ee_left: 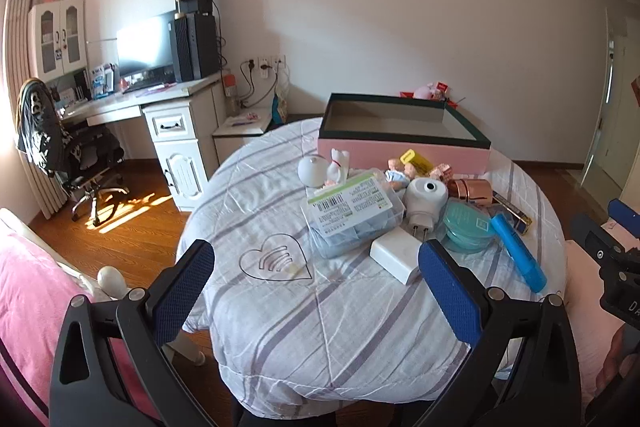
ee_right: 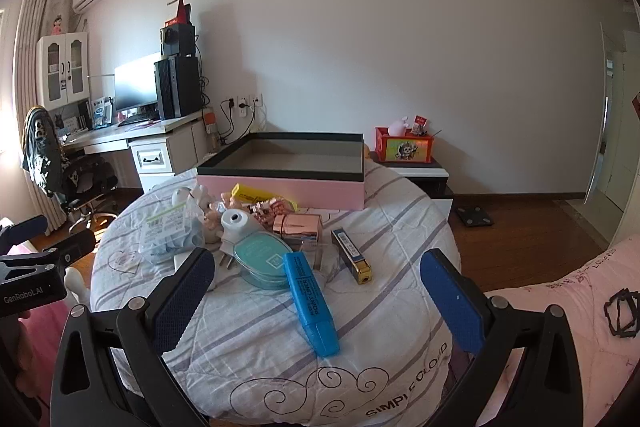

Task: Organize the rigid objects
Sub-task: 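Grasp the blue highlighter with the right gripper while the left grasps the white charger block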

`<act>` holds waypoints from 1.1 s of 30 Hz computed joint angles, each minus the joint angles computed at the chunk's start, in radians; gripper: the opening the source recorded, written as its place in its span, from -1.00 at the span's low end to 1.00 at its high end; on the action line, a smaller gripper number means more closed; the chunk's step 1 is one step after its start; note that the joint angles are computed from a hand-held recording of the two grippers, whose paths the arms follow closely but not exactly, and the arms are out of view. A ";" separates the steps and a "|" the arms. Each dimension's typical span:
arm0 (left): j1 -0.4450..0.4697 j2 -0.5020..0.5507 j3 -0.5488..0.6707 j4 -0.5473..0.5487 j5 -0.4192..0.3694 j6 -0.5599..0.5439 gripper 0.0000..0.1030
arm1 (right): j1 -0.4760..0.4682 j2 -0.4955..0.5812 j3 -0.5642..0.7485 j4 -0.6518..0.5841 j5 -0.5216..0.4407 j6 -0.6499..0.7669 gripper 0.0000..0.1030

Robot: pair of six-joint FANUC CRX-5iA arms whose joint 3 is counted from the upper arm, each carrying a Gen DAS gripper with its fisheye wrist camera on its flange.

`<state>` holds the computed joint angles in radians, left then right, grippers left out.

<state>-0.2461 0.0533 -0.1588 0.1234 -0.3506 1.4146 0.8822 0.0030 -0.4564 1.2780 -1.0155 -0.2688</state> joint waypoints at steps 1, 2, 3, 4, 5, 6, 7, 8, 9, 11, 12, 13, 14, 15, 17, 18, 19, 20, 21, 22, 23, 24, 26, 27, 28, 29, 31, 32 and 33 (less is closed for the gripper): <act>-0.007 0.022 0.021 -0.008 -0.021 0.007 1.00 | -0.010 0.003 -0.002 -0.008 0.013 0.004 1.00; -0.018 0.045 0.046 -0.031 -0.039 0.031 1.00 | -0.018 0.006 -0.003 -0.018 0.022 0.013 1.00; -0.029 0.069 0.072 -0.050 -0.061 0.053 1.00 | -0.027 0.006 -0.007 -0.023 0.032 0.015 1.00; -0.038 0.093 0.096 -0.057 -0.081 0.057 1.00 | -0.036 0.004 -0.011 -0.028 0.043 0.019 1.00; -0.049 0.116 0.122 -0.079 -0.101 0.077 1.00 | -0.044 0.004 -0.015 -0.035 0.050 0.021 1.00; -0.061 0.141 0.156 -0.116 -0.127 0.114 1.00 | -0.054 0.004 -0.020 -0.040 0.057 0.021 1.00; -0.070 0.167 0.189 -0.137 -0.156 0.140 1.00 | -0.065 0.002 -0.027 -0.042 0.071 0.020 1.00; -0.075 0.190 0.215 -0.135 -0.183 0.147 1.00 | -0.076 0.000 -0.034 -0.043 0.087 0.019 1.00; -0.077 0.213 0.239 -0.128 -0.207 0.153 1.00 | -0.086 0.000 -0.037 -0.050 0.100 0.024 1.00; -0.085 0.261 0.298 -0.131 -0.264 0.184 1.00 | -0.107 0.004 -0.041 -0.060 0.126 0.031 1.00; -0.089 0.282 0.323 -0.137 -0.284 0.200 1.00 | -0.118 0.004 -0.045 -0.063 0.144 0.032 1.00; -0.091 0.297 0.341 -0.133 -0.304 0.200 1.00 | -0.128 0.006 -0.045 -0.069 0.161 0.037 1.00; -0.093 0.315 0.360 -0.128 -0.319 0.200 1.00 | -0.137 0.008 -0.046 -0.072 0.174 0.041 1.00; -0.097 0.332 0.384 -0.137 -0.335 0.212 1.00 | -0.147 0.009 -0.047 -0.074 0.189 0.046 1.00; -0.108 0.358 0.424 -0.165 -0.359 0.236 1.00 | -0.163 0.012 -0.050 -0.072 0.219 0.052 1.00; -0.112 0.367 0.437 -0.176 -0.365 0.239 0.99 | -0.168 0.014 -0.049 -0.075 0.229 0.056 1.00; -0.114 0.375 0.446 -0.178 -0.369 0.233 0.97 | -0.171 0.017 -0.046 -0.080 0.237 0.062 1.00; -0.108 0.373 0.434 -0.149 -0.356 0.204 0.86 | -0.173 0.017 -0.046 -0.082 0.246 0.066 1.00; -0.101 0.370 0.417 -0.109 -0.338 0.163 0.70 | -0.173 0.018 -0.045 -0.088 0.253 0.074 1.00; -0.098 0.367 0.401 -0.082 -0.314 0.133 0.61 | -0.172 0.020 -0.042 -0.094 0.256 0.082 1.00; -0.095 0.360 0.382 -0.057 -0.289 0.097 0.35 | -0.171 0.022 -0.042 -0.096 0.262 0.087 1.00; -0.095 0.355 0.374 -0.055 -0.281 0.081 0.34 | -0.168 0.024 -0.041 -0.099 0.264 0.092 1.00; -0.085 0.345 0.348 -0.009 -0.265 0.037 0.34 | -0.163 0.030 -0.036 -0.112 0.271 0.103 0.98; -0.080 0.339 0.338 0.005 -0.262 0.025 0.34 | -0.162 0.030 -0.035 -0.121 0.277 0.112 0.95; -0.076 0.331 0.325 0.020 -0.256 0.012 0.33 | -0.163 0.033 -0.031 -0.130 0.285 0.121 0.85; -0.071 0.322 0.309 0.038 -0.250 -0.005 0.33 | -0.164 0.039 -0.026 -0.143 0.295 0.138 0.73; -0.064 0.305 0.283 0.063 -0.240 -0.035 0.33 | -0.164 0.054 -0.004 -0.194 0.313 0.195 0.26; -0.059 0.297 0.266 0.086 -0.232 -0.059 0.33 | -0.167 0.059 0.003 -0.227 0.332 0.224 -0.05; -0.053 0.289 0.245 0.121 -0.222 -0.094 0.33 | -0.172 0.062 0.008 -0.255 0.352 0.245 -0.13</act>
